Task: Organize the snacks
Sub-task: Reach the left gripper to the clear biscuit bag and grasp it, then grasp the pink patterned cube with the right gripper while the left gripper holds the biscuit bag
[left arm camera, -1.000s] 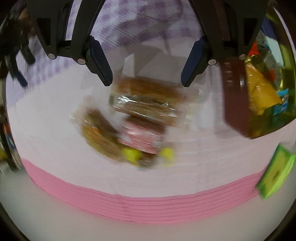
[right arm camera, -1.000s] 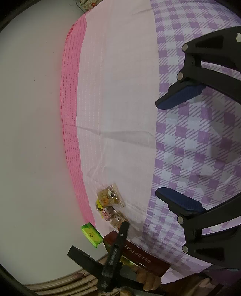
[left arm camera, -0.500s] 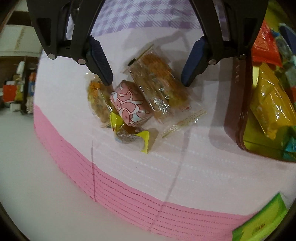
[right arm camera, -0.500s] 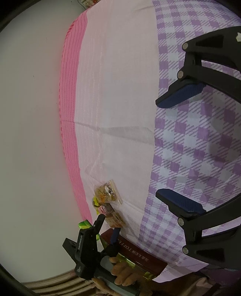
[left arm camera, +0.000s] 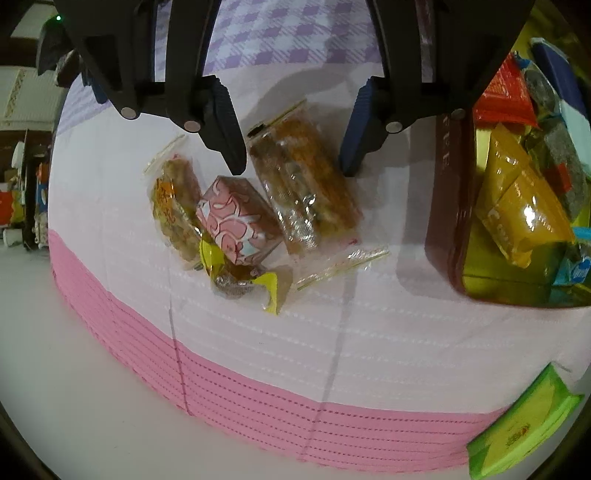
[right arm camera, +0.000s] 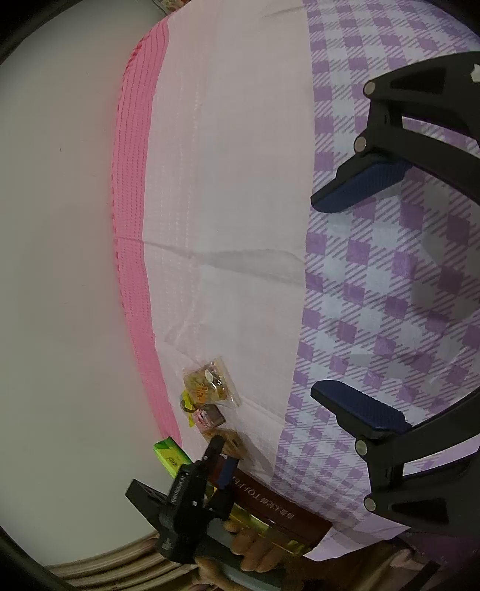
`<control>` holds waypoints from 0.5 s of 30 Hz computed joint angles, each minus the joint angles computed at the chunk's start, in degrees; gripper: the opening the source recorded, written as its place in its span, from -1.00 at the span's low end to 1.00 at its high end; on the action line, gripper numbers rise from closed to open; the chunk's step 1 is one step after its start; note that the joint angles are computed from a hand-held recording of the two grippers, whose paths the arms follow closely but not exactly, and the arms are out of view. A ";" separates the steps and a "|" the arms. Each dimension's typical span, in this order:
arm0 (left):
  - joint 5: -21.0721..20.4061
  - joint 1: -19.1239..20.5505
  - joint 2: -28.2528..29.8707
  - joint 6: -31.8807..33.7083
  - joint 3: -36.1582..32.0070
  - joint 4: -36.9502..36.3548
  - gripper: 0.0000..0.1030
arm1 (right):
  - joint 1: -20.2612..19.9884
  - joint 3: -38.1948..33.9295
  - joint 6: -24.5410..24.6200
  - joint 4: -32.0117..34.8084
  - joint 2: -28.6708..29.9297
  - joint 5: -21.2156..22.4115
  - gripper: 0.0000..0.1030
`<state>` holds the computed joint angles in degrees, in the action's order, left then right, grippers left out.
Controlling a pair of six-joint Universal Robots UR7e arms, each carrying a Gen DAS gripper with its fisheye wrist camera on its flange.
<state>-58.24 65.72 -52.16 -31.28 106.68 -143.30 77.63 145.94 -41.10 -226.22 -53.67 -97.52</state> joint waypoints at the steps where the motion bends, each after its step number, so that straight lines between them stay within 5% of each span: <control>1: 0.52 -0.23 0.11 0.30 -0.13 0.22 0.05 | 0.07 -0.03 0.06 0.12 -0.01 -0.13 0.77; 5: 3.24 -1.36 1.03 0.48 -0.52 1.64 0.05 | 0.16 -0.18 0.20 0.83 -0.18 -0.40 0.78; 8: 6.79 -2.54 1.86 1.69 1.03 -1.41 -0.17 | 0.32 -0.40 0.34 1.11 -0.03 -0.84 0.79; 15: 6.66 -5.80 -1.18 3.23 11.93 -12.36 -0.24 | 0.54 -0.66 0.63 1.70 0.02 -1.34 0.80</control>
